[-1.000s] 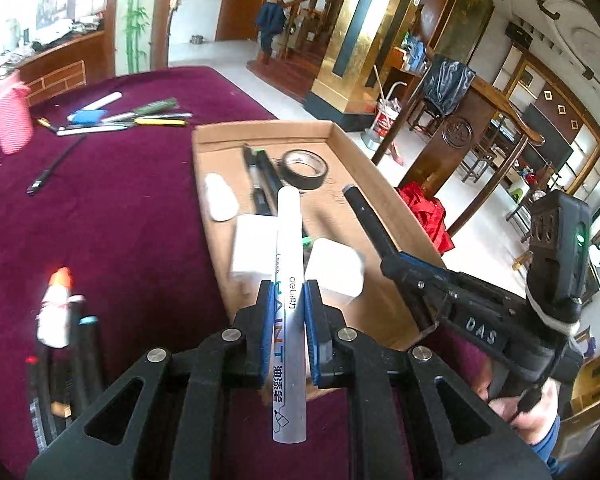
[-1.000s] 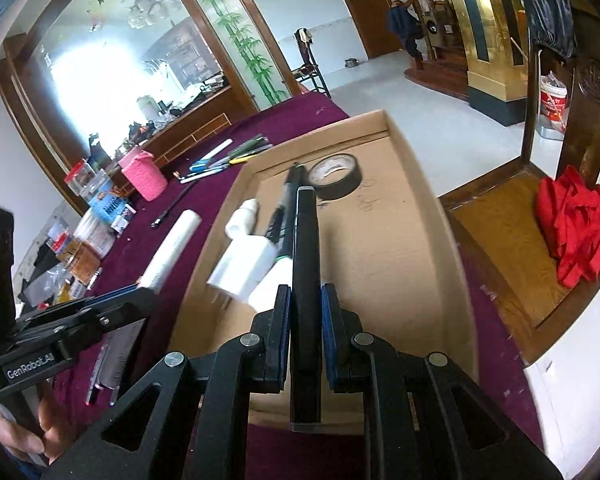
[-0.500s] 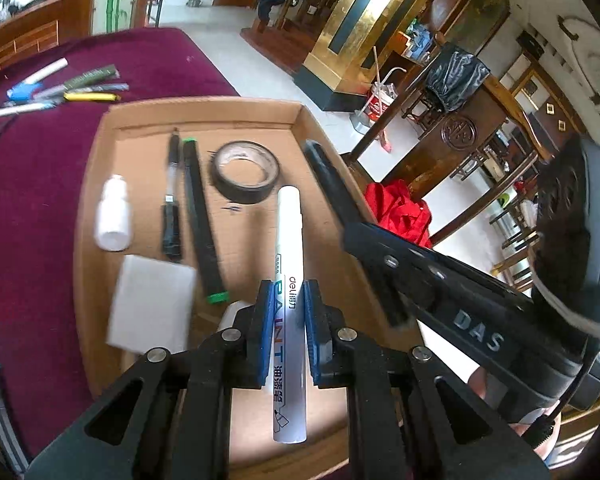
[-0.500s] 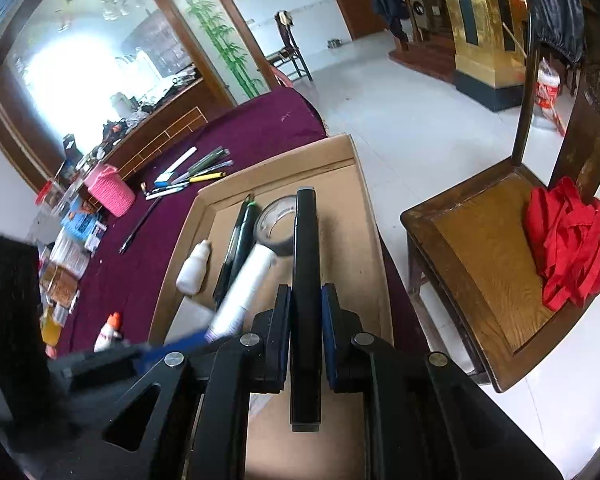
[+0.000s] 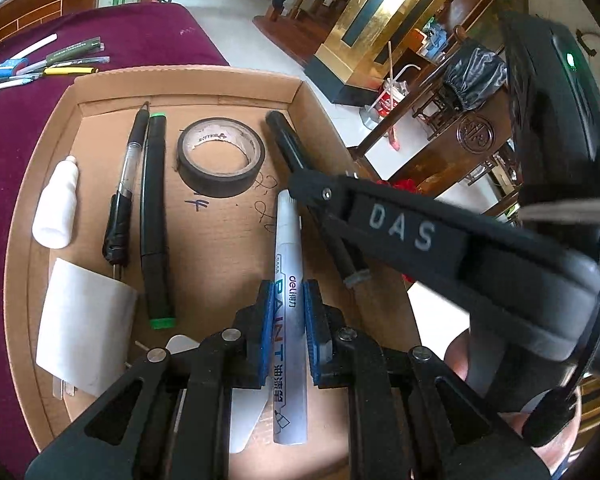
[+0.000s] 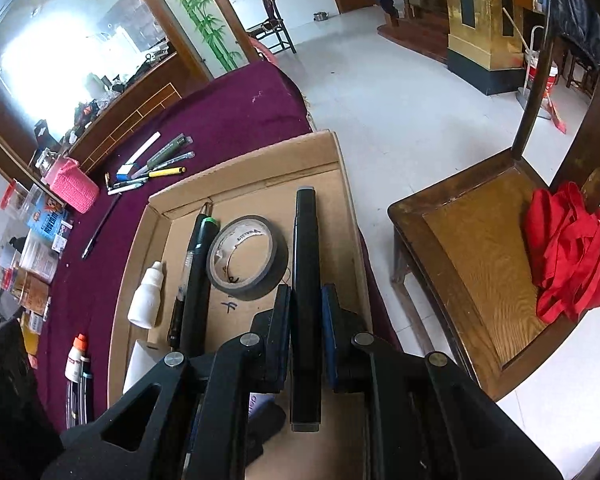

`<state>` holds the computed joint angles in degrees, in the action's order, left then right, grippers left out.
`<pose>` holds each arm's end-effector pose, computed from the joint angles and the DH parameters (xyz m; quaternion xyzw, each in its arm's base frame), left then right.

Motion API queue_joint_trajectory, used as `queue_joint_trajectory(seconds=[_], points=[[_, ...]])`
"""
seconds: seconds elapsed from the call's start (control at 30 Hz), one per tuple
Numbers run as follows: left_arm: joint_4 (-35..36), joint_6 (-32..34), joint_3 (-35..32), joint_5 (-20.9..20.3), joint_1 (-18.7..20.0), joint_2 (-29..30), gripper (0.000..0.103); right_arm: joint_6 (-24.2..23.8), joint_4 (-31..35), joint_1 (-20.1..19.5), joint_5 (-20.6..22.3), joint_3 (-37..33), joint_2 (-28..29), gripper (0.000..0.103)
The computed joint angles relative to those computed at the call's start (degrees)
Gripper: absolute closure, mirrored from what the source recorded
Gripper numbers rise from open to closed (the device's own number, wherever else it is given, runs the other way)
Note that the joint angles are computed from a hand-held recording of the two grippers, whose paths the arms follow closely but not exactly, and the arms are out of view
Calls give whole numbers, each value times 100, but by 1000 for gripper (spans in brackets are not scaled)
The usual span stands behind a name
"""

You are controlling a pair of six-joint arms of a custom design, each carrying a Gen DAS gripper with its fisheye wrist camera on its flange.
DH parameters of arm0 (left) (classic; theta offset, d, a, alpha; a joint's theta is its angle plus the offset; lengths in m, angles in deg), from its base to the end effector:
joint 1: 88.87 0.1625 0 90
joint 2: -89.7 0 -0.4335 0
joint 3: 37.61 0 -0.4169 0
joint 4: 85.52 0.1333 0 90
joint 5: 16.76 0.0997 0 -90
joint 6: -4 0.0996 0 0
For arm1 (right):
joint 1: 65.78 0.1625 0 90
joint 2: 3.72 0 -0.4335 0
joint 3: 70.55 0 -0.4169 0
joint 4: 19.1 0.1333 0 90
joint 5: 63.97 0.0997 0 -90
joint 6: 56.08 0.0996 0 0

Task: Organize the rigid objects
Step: 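Lower the paint marker in the left gripper while the right gripper lowers its black marker into the box, then open the left gripper to drop the paint marker while the right gripper releases its black marker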

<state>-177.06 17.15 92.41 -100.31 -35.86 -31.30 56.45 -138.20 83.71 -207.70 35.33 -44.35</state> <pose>-0.0497 -0.3061 0.3576 0.4255 0.9009 0.0521 0.0684 0.5001 -0.2332 -0.0402 -0.2532 -0.8214 0.4093 0.3060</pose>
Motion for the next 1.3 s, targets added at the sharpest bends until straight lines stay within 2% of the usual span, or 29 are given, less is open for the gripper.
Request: queue_joint_trajectory(seconds=[0.1,0.83,1.3], points=[[-62,14,21,-5,47,6,91,-45,205,-65,42,-67,-8,90],[81,122,-102,-146,302,-129,91,-579,307,-211,146,-213,61,90],[234,94,-250,-267,390,16,90,-569,325,-170,141,-274,109,89]])
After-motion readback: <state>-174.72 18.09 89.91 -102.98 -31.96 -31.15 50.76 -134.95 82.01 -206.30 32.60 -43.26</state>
